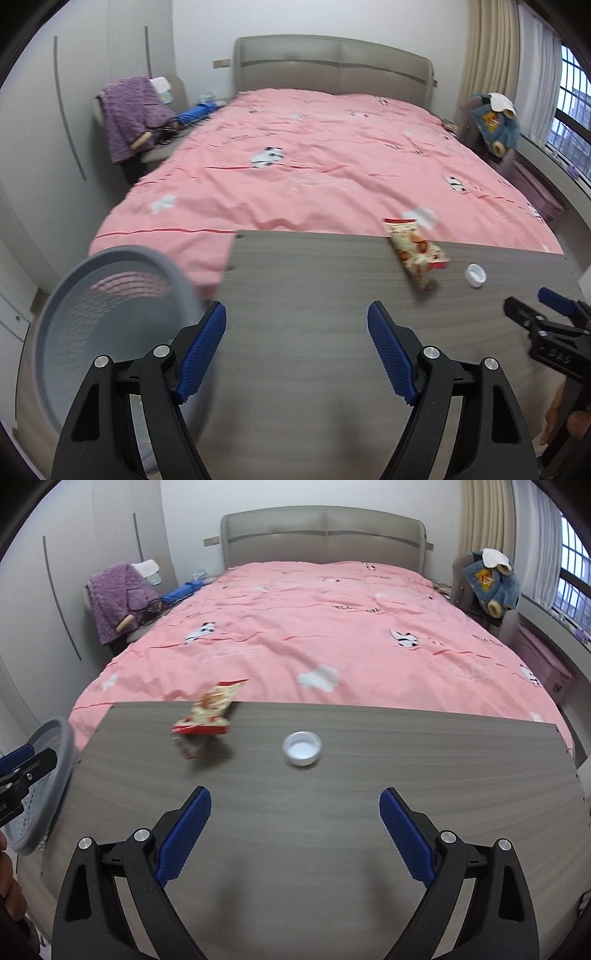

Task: Collect trash
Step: 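Move both open grippers back over the board toward the wrapper and cap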

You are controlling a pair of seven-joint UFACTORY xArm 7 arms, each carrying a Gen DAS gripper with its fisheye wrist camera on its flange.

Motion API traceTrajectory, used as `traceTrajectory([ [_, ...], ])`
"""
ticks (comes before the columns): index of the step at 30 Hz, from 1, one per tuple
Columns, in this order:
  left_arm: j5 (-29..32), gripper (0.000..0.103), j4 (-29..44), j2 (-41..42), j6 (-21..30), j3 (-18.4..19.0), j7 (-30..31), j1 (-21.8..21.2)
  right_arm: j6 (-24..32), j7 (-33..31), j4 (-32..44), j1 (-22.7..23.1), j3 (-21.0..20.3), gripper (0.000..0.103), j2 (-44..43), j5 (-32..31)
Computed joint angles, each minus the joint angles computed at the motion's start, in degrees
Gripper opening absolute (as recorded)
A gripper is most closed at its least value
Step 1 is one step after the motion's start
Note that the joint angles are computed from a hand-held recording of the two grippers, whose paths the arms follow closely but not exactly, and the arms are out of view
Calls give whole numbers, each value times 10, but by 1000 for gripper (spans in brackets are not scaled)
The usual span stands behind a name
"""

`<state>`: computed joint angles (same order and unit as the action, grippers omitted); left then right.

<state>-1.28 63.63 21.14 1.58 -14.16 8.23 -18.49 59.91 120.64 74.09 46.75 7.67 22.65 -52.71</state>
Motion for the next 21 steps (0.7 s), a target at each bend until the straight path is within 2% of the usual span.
traceTrajectory([
  [2,4,76,24,15,17,4,-7,-17,-28,5,-25,-14,-5,91,-10,-4],
  [5,29,76,60,38,31,44,-36,-70,-53,5,-41,-28,-8,91,-15,-11],
  [11,61,76,139,91,71,72,-76,-116,-83,-8,-47,-47,-13,91,-9,-15],
  [14,103,76,151,101,56,122,-114,-163,-96,-24,-44,-53,-17,90,-5,-16],
  [16,128,76,160,107,52,141,-124,-179,-110,-30,-47,-59,-21,90,-5,-17],
  [21,121,76,188,123,77,95,-107,-140,-108,-52,-41,-63,-24,85,2,-6],
])
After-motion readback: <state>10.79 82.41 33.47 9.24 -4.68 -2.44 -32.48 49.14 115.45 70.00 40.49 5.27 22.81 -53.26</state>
